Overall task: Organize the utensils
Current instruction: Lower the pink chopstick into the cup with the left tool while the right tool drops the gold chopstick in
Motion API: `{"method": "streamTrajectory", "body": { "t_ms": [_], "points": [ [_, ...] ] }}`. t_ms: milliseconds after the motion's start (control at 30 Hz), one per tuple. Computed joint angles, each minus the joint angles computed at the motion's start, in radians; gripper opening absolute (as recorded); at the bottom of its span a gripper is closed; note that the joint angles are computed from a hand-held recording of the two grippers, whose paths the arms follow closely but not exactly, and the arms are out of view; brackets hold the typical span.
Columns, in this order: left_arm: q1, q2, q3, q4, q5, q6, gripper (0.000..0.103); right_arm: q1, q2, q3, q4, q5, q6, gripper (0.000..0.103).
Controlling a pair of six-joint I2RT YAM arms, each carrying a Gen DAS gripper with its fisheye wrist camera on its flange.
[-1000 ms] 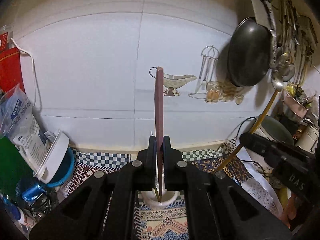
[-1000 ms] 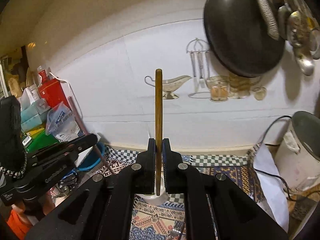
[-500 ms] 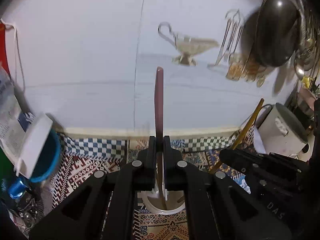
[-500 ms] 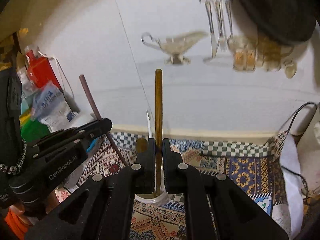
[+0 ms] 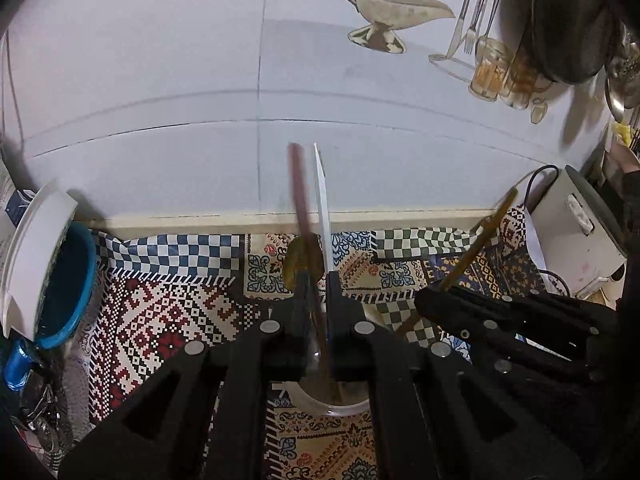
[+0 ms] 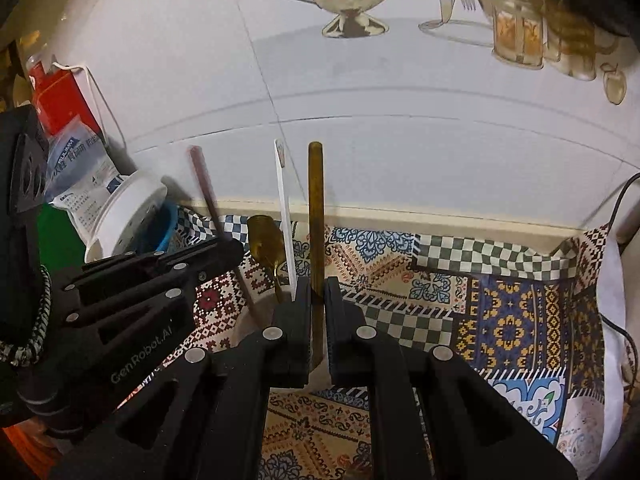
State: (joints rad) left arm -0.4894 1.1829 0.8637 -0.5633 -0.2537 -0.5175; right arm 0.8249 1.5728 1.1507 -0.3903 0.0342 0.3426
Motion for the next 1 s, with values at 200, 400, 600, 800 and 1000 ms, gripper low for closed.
{"method": "streamTrajectory", "body": {
  "t_ms": [200,400,600,800,1000],
  "points": [
    [0.002,-0.007,0.015,-0.033,0.012,-0.011,0.009,0.003,0.008,0.023,-0.036,0.004,-0.007,0.008],
    [-0.022,-0.057,0.027,-0.084,-0.014,-0.036,0.013,0.01,-0.036,0.01,-0.048,0.039,-0.016,0.021],
    [-0.078,-0.13,0.054,-0.162,-0.09,-0.08,0.024,0.024,-0.107,0.001,-0.068,0.07,-0.009,0.031],
    [-0.185,-0.2,0.102,-0.28,-0.208,-0.15,0.032,0.065,-0.225,-0.033,-0.09,0.135,0.003,0.042],
    [-0.336,-0.231,0.152,-0.405,-0.338,-0.26,0.04,0.105,-0.335,-0.072,-0.131,0.193,0.021,0.044]
  ]
}}
